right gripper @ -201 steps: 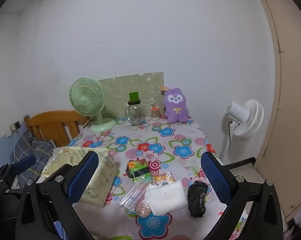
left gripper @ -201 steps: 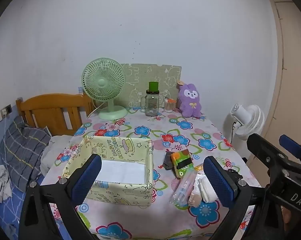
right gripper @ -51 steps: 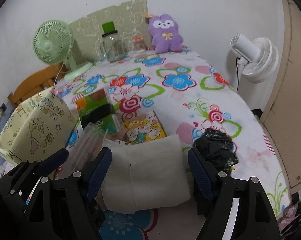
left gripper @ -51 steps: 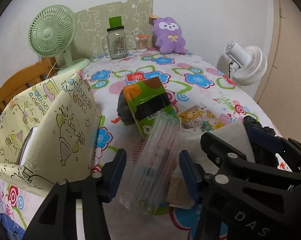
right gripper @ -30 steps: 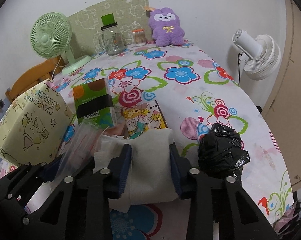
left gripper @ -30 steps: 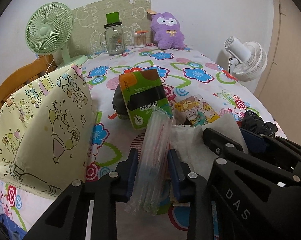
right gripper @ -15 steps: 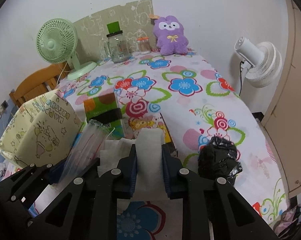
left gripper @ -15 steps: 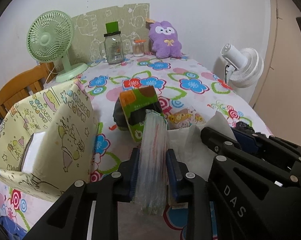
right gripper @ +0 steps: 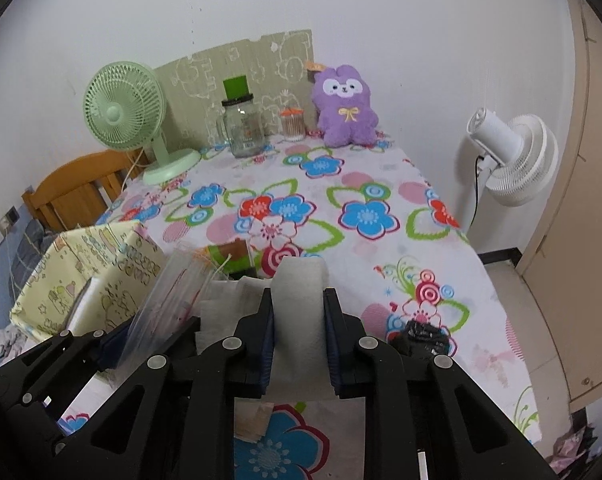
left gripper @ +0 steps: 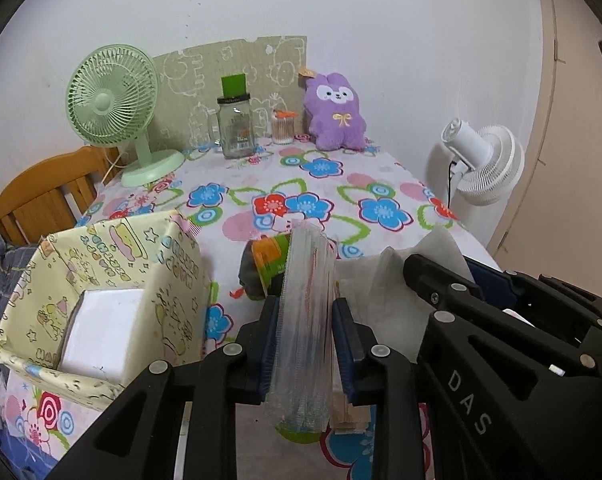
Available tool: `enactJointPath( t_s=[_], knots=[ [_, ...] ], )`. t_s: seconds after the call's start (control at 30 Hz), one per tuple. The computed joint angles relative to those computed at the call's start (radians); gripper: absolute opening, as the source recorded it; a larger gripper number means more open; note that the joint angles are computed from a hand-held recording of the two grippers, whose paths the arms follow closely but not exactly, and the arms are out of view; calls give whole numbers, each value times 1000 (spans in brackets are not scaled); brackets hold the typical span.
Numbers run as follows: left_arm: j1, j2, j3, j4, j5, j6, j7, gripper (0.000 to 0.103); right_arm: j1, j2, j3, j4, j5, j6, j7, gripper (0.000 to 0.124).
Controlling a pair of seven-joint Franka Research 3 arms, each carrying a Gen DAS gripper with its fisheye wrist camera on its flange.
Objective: Organize soft objects
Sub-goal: 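Lift and carry the clear bag and white cloth over the cardboard box with both tools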
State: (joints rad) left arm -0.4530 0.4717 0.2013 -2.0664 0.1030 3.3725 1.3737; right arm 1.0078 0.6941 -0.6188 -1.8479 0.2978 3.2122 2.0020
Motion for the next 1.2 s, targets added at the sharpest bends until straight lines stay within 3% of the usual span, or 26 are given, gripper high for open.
enactJointPath(
  t_s=[0.2, 0.5, 0.77, 1.2],
  knots=[
    [-2, -24, 3, -7, -2, 2, 4, 26, 41, -16, -42, -15, 9, 8, -1, 25],
    [50, -58, -42, -24, 9, 8, 21, 26, 106, -21, -107, -23, 24, 0, 7, 25],
    [128, -71, -99, -16, 56, -16, 10, 26, 109, -11, -114, 17, -22, -46, 68, 25],
    [174, -94, -83, -11, 99, -26, 7, 26, 72, 18, -84, 133, -158, -87, 173, 25]
  ],
)
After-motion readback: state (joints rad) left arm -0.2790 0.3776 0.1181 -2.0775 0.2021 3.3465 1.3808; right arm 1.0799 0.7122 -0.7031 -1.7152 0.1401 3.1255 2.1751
